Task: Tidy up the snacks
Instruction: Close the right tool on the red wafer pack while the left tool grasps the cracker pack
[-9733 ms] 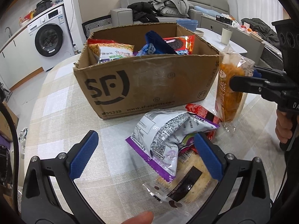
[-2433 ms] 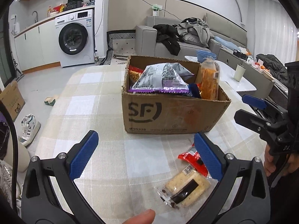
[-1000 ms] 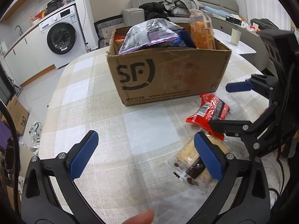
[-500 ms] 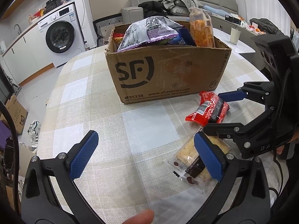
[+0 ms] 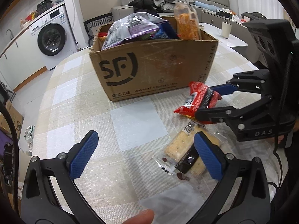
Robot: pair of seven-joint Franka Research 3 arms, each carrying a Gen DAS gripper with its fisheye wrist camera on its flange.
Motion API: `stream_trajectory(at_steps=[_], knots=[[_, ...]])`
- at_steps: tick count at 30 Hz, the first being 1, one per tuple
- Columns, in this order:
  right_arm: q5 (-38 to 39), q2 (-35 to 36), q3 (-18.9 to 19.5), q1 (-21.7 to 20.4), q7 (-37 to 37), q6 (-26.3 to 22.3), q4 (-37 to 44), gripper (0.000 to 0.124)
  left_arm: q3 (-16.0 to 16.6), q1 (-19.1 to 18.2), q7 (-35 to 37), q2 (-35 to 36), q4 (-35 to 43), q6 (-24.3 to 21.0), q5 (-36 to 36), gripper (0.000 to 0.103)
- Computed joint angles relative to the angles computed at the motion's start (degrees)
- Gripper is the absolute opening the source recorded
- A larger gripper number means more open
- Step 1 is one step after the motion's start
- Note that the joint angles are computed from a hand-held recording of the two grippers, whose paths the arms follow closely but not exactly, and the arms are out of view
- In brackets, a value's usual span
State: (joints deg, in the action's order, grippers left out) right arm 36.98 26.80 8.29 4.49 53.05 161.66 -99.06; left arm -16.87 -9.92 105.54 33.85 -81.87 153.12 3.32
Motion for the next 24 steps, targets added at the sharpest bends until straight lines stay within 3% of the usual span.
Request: stream_trajectory(at_steps=[5,12,16,20,24], knots=[[-0.84,-0.77,-0.89,-0.16,0.53,-0.73,-0.69,0.052,-2.78,1.81,5.25,-0.45,-0.93,-1.98,-2.65,0.102],[-0.4,-1.47,-1.49,-1.39,-0.6,-3.41,-1.26,0.052,-1.56,-0.45,7.72,-0.51,-1.95,-3.09,-0.96,0.102],[-3.48,-1.0,-3.29,0.33,1.95,-4.45,-0.95,0.062,-1.21,-1.39,8.7,-0.29,-2.21,-3.75,-0.42,0.102],[-6.55,-0.88,-3.85,1.66,3.6,-2.25,-1.66,0.062,-1.26,-1.45,9.34,0.39,-2.04,-3.53,-0.18,0.102],[-8.23,-0.86,-3.92,1.78,4.18,-1.17,-2.03,0.057,-2.68,-0.19,10.34,2.17,0.62,-6.65,-3.27,0.102]])
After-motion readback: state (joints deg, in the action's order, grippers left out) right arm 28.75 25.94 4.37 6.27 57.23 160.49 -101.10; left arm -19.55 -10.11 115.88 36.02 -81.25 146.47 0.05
